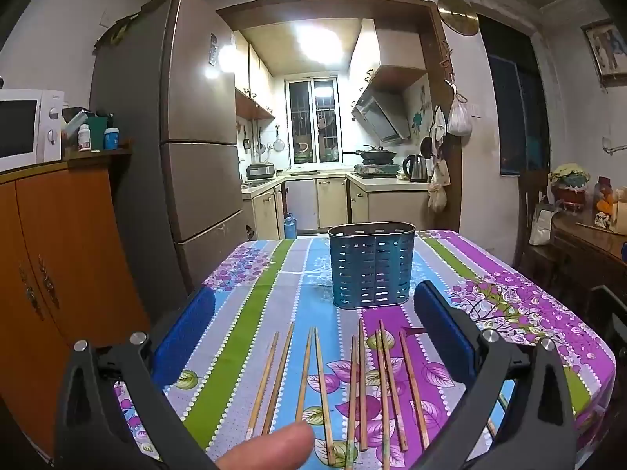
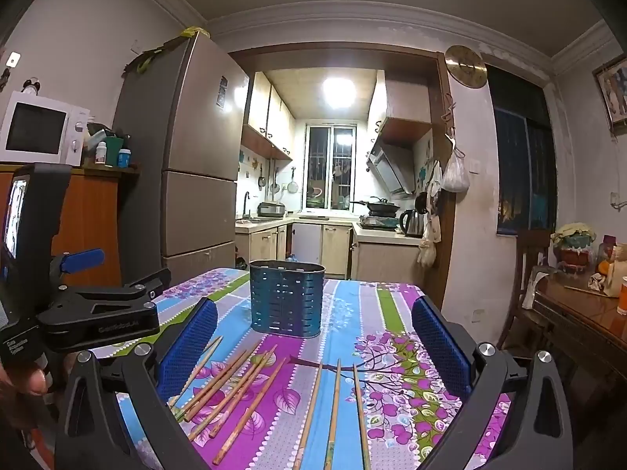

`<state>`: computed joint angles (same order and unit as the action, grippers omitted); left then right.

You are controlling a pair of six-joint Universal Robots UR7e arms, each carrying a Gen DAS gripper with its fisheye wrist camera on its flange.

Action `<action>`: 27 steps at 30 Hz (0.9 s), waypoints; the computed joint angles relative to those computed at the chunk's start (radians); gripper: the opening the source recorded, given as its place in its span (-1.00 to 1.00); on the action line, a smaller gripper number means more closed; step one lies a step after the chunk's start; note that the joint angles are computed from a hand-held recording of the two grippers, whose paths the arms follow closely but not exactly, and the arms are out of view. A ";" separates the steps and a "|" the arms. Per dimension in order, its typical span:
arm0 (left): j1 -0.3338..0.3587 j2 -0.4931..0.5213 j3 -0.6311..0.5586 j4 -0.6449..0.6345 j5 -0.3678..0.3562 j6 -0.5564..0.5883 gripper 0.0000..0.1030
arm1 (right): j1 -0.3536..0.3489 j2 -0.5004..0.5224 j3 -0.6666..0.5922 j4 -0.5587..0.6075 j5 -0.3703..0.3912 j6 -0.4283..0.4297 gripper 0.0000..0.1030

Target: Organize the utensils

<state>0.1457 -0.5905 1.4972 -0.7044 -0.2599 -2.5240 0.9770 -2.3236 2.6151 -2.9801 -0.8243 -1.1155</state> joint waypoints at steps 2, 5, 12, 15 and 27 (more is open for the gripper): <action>-0.002 0.006 -0.008 0.020 -0.001 -0.011 0.91 | 0.004 0.002 -0.003 0.000 -0.006 0.006 0.94; -0.005 0.002 -0.006 0.013 -0.003 -0.003 0.91 | 0.010 0.003 -0.010 0.010 -0.012 0.007 0.93; -0.007 -0.004 -0.004 0.006 -0.009 0.010 0.91 | 0.011 0.012 -0.012 0.011 -0.011 -0.004 0.94; -0.008 -0.030 0.025 -0.063 -0.006 0.047 0.91 | 0.016 0.014 -0.012 0.007 -0.013 -0.001 0.93; 0.000 -0.022 0.006 -0.006 -0.033 0.020 0.91 | 0.033 0.036 -0.003 -0.054 -0.028 0.016 0.93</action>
